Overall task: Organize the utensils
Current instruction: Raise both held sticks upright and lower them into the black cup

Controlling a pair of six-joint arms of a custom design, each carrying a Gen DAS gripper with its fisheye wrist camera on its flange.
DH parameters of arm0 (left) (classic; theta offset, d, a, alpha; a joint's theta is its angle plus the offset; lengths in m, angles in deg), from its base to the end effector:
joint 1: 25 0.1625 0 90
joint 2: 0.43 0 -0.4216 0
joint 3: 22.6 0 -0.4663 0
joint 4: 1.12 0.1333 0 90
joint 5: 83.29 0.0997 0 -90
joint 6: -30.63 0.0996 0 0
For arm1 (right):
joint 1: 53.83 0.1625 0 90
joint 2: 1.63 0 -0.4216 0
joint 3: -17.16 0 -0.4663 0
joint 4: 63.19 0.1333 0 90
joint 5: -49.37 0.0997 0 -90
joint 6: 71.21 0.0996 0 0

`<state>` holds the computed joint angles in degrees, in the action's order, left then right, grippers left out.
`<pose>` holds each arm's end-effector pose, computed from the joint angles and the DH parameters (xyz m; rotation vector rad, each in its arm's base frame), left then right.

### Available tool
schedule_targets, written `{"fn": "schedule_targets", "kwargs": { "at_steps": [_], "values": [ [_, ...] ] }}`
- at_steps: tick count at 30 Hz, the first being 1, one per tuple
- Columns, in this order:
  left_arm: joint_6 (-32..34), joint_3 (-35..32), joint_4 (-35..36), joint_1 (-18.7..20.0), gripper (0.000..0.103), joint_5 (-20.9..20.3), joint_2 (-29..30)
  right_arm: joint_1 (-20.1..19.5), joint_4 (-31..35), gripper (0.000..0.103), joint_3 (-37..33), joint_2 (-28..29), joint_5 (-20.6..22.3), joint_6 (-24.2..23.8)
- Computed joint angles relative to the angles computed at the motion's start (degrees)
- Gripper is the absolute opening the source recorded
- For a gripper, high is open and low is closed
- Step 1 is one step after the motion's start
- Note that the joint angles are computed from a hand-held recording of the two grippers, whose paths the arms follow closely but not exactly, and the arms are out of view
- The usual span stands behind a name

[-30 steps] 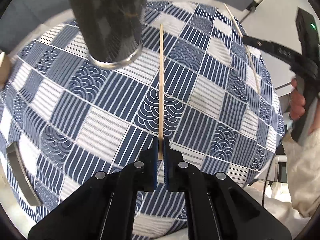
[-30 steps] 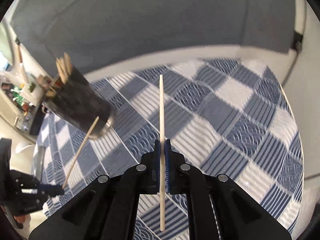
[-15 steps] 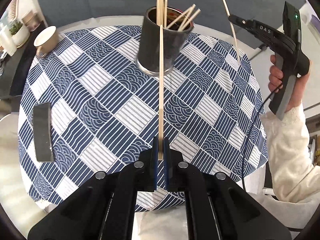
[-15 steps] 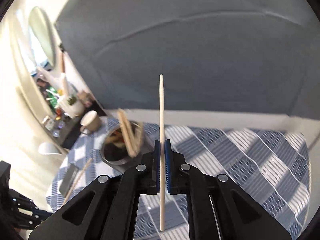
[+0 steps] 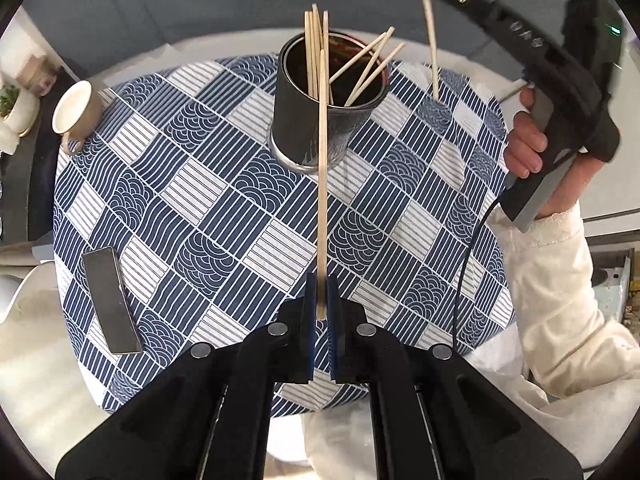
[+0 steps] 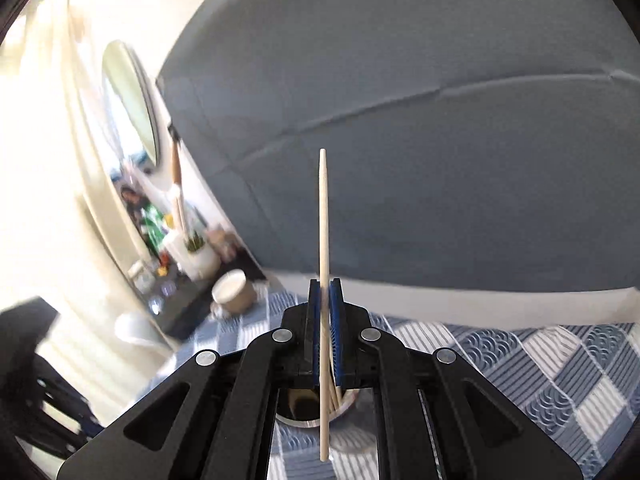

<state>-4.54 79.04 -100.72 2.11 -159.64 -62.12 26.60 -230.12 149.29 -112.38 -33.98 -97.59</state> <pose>-0.4578 -0.4105 0.1004 0.6995 2.4854 0.2257 0.0725 -0.4410 0.4130 0.4621 -2.5792 1.3591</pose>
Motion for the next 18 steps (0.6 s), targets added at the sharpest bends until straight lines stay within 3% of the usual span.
{"fn": "schedule_targets", "kwargs": {
  "at_steps": [5,12,18],
  "values": [
    [2.54,-7.78,8.73,1.43,0.005,-0.81,5.75,-1.06,-4.50,0.005,-0.89,3.29,4.93,0.46],
    [4.76,-17.93,18.77,2.66,0.005,-1.01,13.02,-1.72,-6.24,0.005,-1.82,8.48,6.61,-2.56],
    [7.18,-26.28,24.95,2.93,0.005,2.32,19.02,-2.93,-6.59,0.005,-0.41,9.93,6.80,-4.97]
  ]
}}
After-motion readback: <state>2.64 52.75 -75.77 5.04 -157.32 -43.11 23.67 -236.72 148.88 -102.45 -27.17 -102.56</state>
